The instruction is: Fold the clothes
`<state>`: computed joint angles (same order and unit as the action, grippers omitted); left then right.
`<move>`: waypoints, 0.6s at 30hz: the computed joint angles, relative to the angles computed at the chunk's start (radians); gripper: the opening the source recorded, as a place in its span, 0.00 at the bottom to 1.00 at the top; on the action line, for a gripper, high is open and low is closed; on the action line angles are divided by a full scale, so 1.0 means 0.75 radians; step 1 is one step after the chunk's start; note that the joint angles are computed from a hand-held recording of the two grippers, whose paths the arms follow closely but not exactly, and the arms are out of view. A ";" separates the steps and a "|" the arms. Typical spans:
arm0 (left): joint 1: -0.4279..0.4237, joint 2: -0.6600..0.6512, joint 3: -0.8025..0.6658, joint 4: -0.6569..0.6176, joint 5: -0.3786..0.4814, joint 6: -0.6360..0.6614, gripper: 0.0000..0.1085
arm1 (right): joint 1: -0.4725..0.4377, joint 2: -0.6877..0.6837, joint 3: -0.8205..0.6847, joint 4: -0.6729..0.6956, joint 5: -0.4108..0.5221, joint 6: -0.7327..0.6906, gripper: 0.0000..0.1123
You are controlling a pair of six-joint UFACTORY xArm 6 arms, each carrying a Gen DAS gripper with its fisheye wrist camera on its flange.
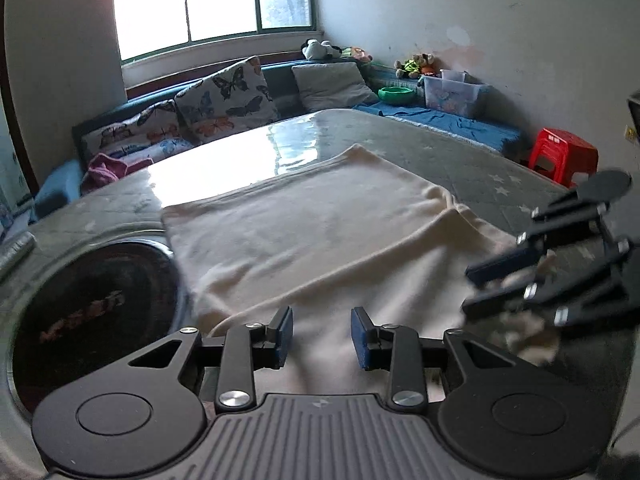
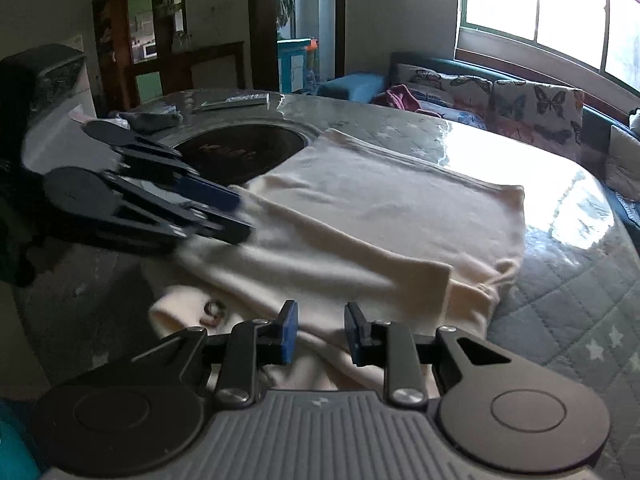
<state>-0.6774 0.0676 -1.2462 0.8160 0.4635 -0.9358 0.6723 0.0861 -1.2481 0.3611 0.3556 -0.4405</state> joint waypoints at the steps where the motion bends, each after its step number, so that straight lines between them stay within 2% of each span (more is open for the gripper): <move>1: -0.006 -0.036 0.033 0.001 0.007 0.015 0.35 | -0.006 -0.011 0.010 -0.007 0.013 -0.001 0.22; 7: -0.086 -0.202 0.198 0.004 0.076 0.174 0.38 | -0.038 -0.087 0.075 -0.002 0.088 -0.013 0.23; 10: -0.120 -0.199 0.215 0.054 0.092 0.215 0.42 | -0.041 -0.137 0.119 -0.006 0.081 -0.016 0.24; 12: -0.135 -0.172 0.204 0.090 0.083 0.220 0.42 | -0.040 -0.170 0.146 -0.034 0.069 -0.006 0.36; 16: -0.149 -0.103 0.160 0.190 0.035 0.176 0.42 | -0.037 -0.230 0.198 -0.148 0.049 -0.010 0.41; 18: -0.150 -0.074 0.140 0.225 0.012 0.162 0.42 | -0.038 -0.255 0.222 -0.193 0.051 -0.018 0.47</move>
